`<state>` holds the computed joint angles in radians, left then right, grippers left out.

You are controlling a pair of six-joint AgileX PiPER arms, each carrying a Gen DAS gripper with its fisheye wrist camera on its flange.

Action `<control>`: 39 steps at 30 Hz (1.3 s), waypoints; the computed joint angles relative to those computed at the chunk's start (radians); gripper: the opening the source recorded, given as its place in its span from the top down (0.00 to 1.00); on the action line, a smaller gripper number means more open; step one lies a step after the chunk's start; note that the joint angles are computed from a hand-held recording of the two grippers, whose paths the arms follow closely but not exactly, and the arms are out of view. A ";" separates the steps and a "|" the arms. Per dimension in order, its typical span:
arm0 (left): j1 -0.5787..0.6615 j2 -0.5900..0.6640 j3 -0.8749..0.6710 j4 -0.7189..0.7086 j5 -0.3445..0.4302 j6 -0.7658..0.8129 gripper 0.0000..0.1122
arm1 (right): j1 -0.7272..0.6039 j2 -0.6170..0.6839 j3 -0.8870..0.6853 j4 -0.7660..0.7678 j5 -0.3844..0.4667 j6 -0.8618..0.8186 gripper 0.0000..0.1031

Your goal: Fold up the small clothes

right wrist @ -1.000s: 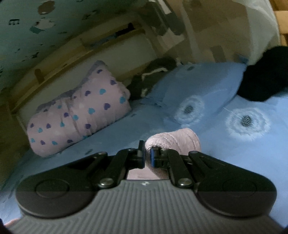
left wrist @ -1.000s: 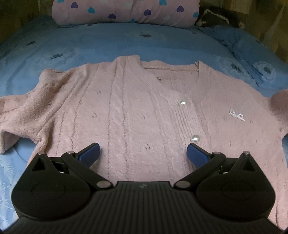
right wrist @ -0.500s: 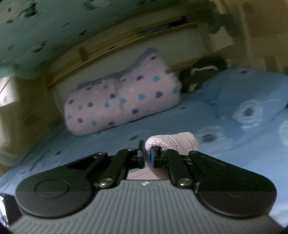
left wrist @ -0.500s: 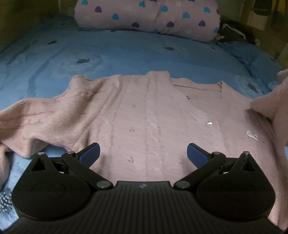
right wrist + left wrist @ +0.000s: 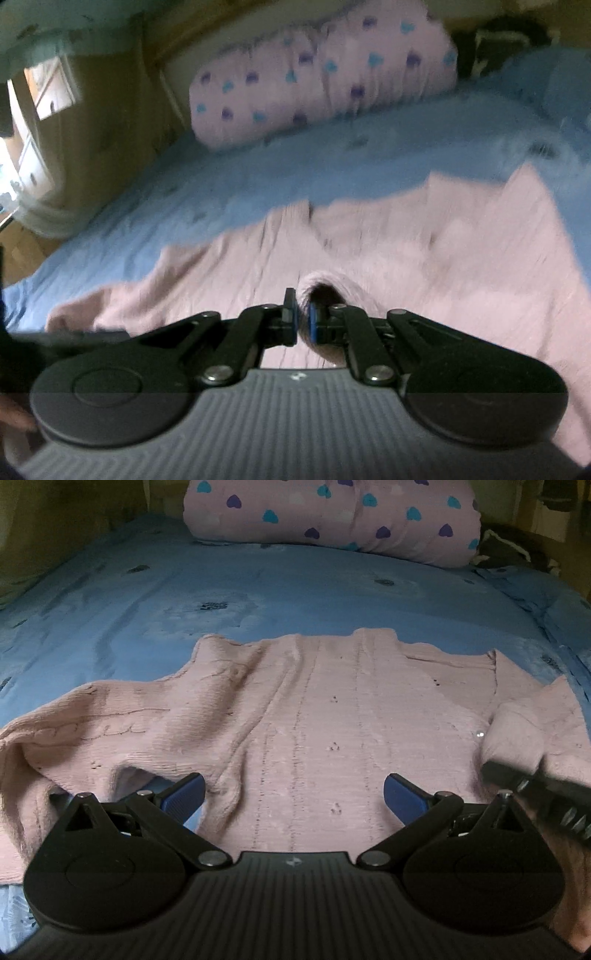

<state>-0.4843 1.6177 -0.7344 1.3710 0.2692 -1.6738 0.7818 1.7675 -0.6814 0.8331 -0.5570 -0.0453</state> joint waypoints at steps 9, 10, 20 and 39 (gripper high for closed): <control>-0.019 -0.017 0.028 0.171 -0.007 -0.144 0.08 | -0.007 -0.004 -0.023 -0.033 0.138 -0.040 0.59; -0.024 -0.019 0.032 0.183 -0.005 -0.156 0.08 | -0.012 -0.026 -0.015 -0.041 0.151 -0.050 0.56; -0.203 -0.071 -0.017 -0.056 0.103 0.036 0.08 | -0.061 -0.362 0.194 0.031 0.169 -0.204 0.52; -0.628 0.323 -0.444 -0.128 0.295 0.102 0.08 | -0.311 -0.514 0.327 0.533 0.146 -0.622 0.51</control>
